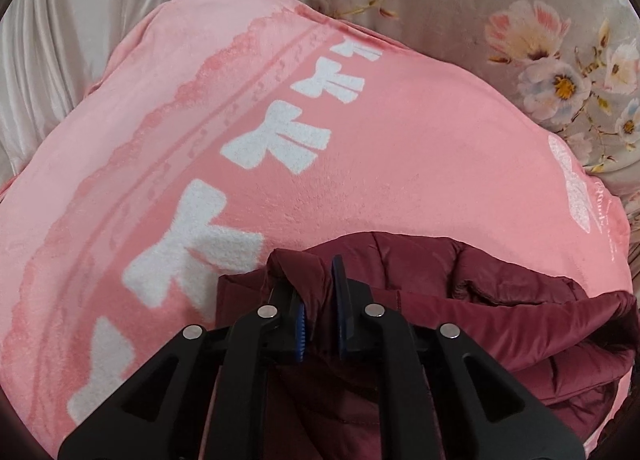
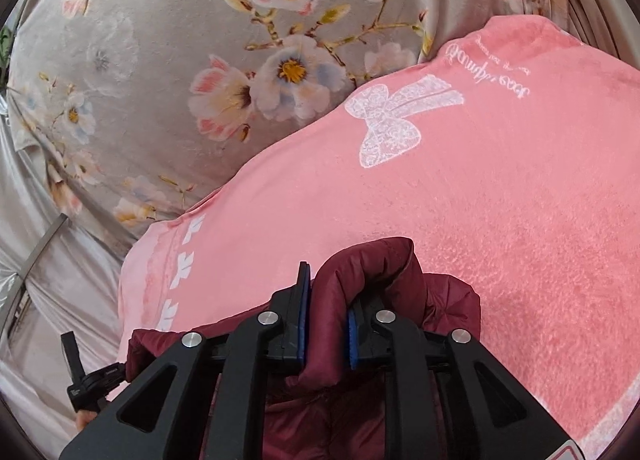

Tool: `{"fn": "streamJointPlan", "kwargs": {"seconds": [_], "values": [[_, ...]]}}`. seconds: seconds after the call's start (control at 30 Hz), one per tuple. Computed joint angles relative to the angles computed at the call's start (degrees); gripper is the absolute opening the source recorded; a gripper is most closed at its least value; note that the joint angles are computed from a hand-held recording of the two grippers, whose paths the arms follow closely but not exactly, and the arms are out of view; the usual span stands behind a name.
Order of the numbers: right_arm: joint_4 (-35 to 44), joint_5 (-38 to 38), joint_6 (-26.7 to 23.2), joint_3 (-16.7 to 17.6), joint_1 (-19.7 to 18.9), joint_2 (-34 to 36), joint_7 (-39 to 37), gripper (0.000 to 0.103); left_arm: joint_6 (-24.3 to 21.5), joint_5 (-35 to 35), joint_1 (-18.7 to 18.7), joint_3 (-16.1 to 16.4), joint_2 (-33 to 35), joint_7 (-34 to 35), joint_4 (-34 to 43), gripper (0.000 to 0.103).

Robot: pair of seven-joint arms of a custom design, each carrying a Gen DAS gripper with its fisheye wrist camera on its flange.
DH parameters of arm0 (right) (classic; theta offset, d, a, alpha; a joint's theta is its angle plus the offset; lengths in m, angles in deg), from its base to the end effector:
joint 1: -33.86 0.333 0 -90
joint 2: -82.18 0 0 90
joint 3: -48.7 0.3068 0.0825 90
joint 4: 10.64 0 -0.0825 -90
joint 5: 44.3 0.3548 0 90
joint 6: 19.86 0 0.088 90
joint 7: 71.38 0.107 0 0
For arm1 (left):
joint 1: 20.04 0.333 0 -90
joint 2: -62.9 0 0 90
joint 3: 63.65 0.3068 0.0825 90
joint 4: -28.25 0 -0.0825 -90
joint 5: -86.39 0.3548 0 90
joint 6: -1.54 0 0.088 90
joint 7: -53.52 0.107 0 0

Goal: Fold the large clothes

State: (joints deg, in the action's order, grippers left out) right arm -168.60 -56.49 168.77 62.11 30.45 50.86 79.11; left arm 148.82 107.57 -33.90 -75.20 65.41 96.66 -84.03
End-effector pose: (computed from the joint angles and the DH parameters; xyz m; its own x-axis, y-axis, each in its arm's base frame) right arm 0.3716 0.0967 0.5094 -0.2357 -0.7795 -0.5804 -0.4330 0.6189 -0.6554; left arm 0.5254 -0.2542 0.5186 0.0785 -0.9873 0.1380 -0.8105 -0.1438 -0.5678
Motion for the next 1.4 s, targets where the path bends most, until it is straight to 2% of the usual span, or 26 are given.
{"fn": "streamJointPlan", "kwargs": {"seconds": [0.03,0.13,0.23,0.3,0.33,0.37,0.4,0.43,0.47,0.5,0.53,0.57,0.6,0.63,0.7,0.8,0.9,0.97,1.03,1.1,1.17,1.2,1.23,1.3,1.4], "values": [[-0.2,0.1,1.0,-0.3,0.1,0.3,0.1,0.022,0.5,-0.1,0.0,0.0,0.2,0.0,-0.1,0.011],[-2.4,1.3,7.0,-4.0,3.0,0.4,0.0,0.024,2.1,-2.5,0.4,0.2,-0.9,0.6,-0.8,0.012],[-5.1,3.0,13.3,-6.5,4.8,-0.5,-0.5,0.026,5.2,-6.4,1.3,0.1,-3.6,3.3,-2.1,0.016],[-6.3,4.3,15.4,-7.1,5.4,-1.4,-1.0,0.028,5.7,-8.2,1.8,-0.2,-4.3,4.8,-1.9,0.021],[-7.0,5.0,16.2,-6.8,5.3,-2.0,-1.3,0.03,6.3,-10.2,2.0,-0.2,-5.1,6.1,-2.2,0.027],[-7.4,5.6,16.7,-6.7,5.2,-2.6,-1.8,0.031,7.1,-11.0,2.3,-0.3,-5.6,6.4,-2.6,0.038],[-8.0,6.1,17.6,-6.6,5.3,-3.0,-2.0,0.037,7.8,-9.0,2.3,0.0,-6.0,4.0,-2.9,0.046],[-9.1,6.8,19.9,-7.0,5.6,-3.4,-1.9,0.047,7.5,-2.9,4.2,-1.4,-7.1,-1.9,-3.2,0.069],[-10.1,8.0,22.3,-6.9,5.6,-3.7,-1.6,0.052,6.8,4.6,5.7,-2.3,-7.7,-8.7,-3.0,0.086],[-11.1,10.1,23.8,-5.5,4.6,-4.4,-1.5,0.055,6.0,10.1,7.4,-3.6,-8.5,-13.4,-3.0,0.086],[-11.7,12.7,24.4,-3.3,3.1,-5.4,-1.7,0.055,5.8,11.6,7.1,-3.1,-8.8,-14.3,-3.0,0.086],[-12.3,15.0,23.9,-1.1,1.2,-7.2,-2.5,0.055,5.6,9.8,6.9,-2.7,-8.8,-12.1,-2.7,0.085],[-12.0,16.3,20.2,1.1,-0.6,-9.4,-4.2,0.055,5.1,8.3,6.7,-2.5,-8.8,-10.6,-2.3,0.084],[-10.3,15.4,13.3,3.1,-2.5,-12.0,-7.4,0.054,4.8,7.4,6.4,-2.7,-8.7,-8.9,-1.8,0.083],[-6.8,11.1,4.3,6.1,-4.6,-13.4,-11.2,0.053,4.6,7.7,5.7,-3.5,-8.4,-6.5,-1.1,0.083],[-0.4,3.6,-4.4,7.6,-2.6,-8.2,-15.9,0.053,3.6,8.5,3.4,-4.9,-6.0,-2.6,1.1,0.083],[8.5,-2.7,-12.0,10.2,-1.4,2.2,-20.2,0.053,3.7,4.6,0.1,-5.1,-2.6,2.4,3.3,0.083],[14.2,-4.3,-15.5,10.2,0.7,9.3,-21.2,0.053,2.7,3.3,-2.0,-4.9,-0.3,4.0,5.1,0.083],[19.8,-3.5,-18.7,8.3,4.5,16.4,-22.6,0.053,1.9,2.9,-3.9,-4.4,1.8,4.8,6.5,0.083],[24.4,-4.1,-22.0,7.3,6.5,21.4,-22.7,0.05,1.0,2.7,-5.4,-3.6,3.1,4.7,7.5,0.083],[29.2,-7.8,-26.3,7.6,6.9,26.2,-20.2,0.036,0.0,0.8,-6.2,-2.9,4.7,5.5,8.7,0.083],[31.3,-9.7,-28.6,7.4,7.4,28.3,-19.0,0.014,0.0,0.0,-6.5,-2.5,5.1,5.8,8.7,0.083],[32.7,-10.5,-30.2,7.0,8.1,29.6,-18.4,0.0,-0.2,-0.8,-6.8,-2.1,5.8,6.0,9.1,0.083],[33.4,-10.4,-29.8,5.5,9.4,30.9,-18.5,0.0,-0.8,-1.5,-7.2,-1.4,6.4,6.2,9.5,0.083],[32.3,-16.5,-26.6,3.3,11.0,28.6,-13.9,0.0,-0.3,-2.3,-7.3,-0.5,6.7,6.4,10.0,0.083]]}}
